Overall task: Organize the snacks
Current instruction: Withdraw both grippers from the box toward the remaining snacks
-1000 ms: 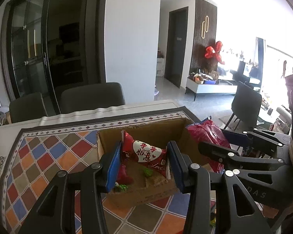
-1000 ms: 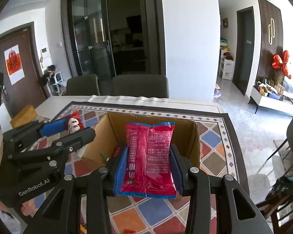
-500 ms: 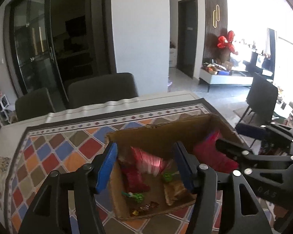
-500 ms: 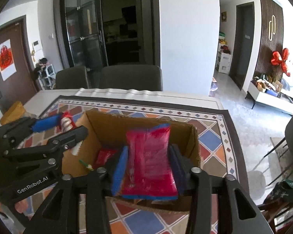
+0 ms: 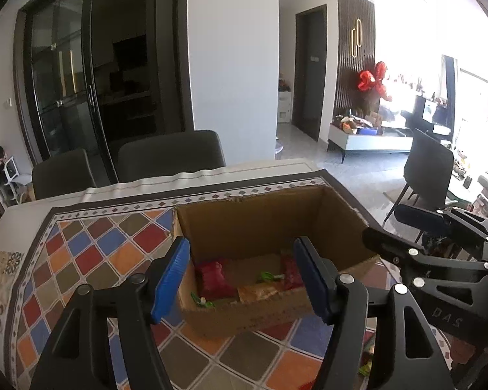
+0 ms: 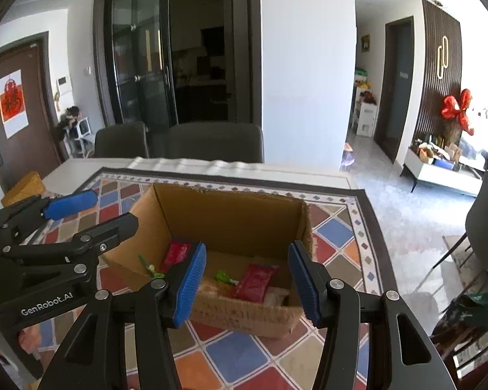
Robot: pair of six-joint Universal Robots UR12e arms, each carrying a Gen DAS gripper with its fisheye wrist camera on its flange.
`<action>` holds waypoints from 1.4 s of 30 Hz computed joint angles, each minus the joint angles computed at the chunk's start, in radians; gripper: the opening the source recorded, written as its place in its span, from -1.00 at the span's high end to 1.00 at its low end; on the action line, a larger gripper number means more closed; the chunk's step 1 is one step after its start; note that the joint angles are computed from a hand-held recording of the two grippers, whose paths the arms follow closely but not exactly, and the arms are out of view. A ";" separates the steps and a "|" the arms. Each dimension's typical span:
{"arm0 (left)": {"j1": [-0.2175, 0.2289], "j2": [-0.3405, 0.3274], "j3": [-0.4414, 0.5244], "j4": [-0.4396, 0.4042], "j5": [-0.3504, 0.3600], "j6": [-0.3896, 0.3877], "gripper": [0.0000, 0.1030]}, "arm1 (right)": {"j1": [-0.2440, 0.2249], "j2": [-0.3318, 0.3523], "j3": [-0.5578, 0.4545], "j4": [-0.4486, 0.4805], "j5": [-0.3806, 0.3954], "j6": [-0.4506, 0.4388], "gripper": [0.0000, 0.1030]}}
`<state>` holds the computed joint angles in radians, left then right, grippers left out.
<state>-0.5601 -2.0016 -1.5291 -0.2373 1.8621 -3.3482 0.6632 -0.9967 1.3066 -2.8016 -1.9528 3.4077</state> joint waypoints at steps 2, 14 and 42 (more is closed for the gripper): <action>-0.008 0.008 -0.012 0.013 0.004 0.002 -0.30 | 0.005 -0.013 0.021 -0.021 -0.013 0.001 -0.05; -0.063 0.047 -0.085 0.058 0.035 -0.027 -0.37 | 0.035 -0.091 0.161 -0.129 -0.079 0.043 -0.14; -0.131 0.035 -0.163 0.057 0.062 -0.144 -0.38 | 0.044 -0.146 0.343 -0.160 -0.078 0.158 -0.26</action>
